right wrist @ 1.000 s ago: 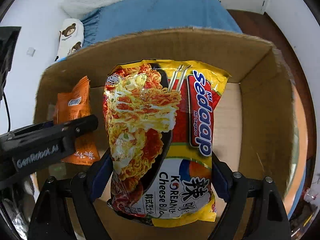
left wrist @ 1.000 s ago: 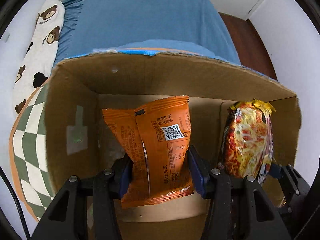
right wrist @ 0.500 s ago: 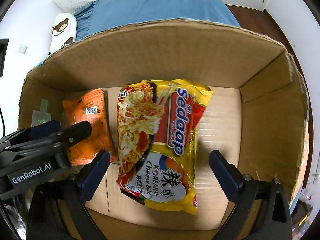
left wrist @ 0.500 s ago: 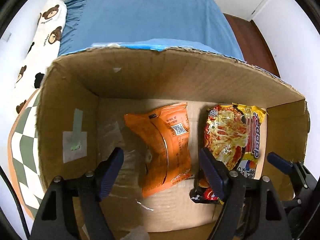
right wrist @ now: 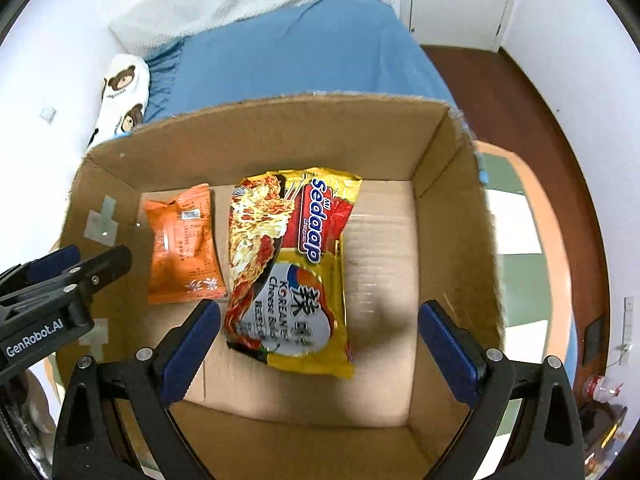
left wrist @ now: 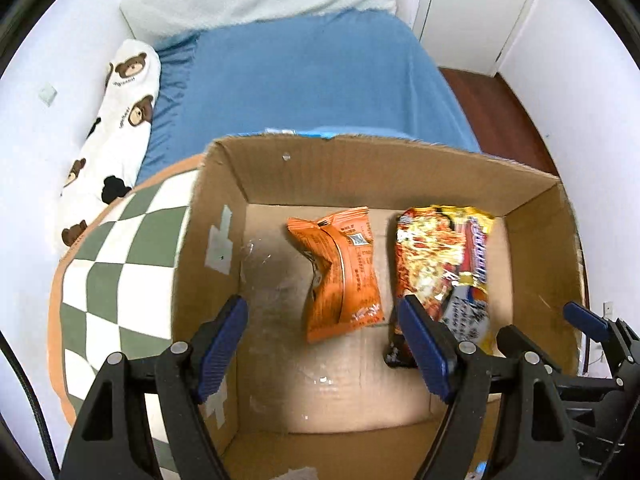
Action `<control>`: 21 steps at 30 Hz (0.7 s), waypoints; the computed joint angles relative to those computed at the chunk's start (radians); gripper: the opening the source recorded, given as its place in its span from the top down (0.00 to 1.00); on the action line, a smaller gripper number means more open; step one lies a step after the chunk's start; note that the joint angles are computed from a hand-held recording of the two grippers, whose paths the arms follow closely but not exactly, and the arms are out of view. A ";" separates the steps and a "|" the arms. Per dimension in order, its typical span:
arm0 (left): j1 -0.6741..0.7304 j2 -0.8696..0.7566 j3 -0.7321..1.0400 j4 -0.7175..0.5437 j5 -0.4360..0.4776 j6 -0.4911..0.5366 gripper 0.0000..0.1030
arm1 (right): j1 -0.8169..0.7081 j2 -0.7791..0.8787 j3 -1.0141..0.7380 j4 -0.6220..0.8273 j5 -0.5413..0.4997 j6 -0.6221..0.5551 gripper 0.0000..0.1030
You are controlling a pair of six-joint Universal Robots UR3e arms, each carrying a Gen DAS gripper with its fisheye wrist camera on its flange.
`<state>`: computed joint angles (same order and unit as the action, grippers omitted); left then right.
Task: Organize snacks
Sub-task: 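Lift both grippers out of the box toward the snack pile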
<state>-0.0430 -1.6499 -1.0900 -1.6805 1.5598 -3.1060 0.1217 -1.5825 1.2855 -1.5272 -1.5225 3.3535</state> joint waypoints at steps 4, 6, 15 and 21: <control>0.003 0.069 0.007 -0.021 0.002 0.011 0.25 | 0.040 -0.028 -0.053 0.027 -0.036 0.033 0.02; 0.008 0.118 0.000 -0.039 -0.005 0.010 0.25 | 0.055 -0.042 -0.086 0.047 -0.044 0.048 0.02; 0.068 0.310 -0.072 -0.105 -0.050 0.047 0.25 | 0.126 -0.148 -0.154 0.143 -0.093 0.109 0.02; 0.119 0.429 -0.109 -0.170 -0.083 0.076 0.25 | 0.180 -0.202 -0.192 0.203 -0.113 0.163 0.02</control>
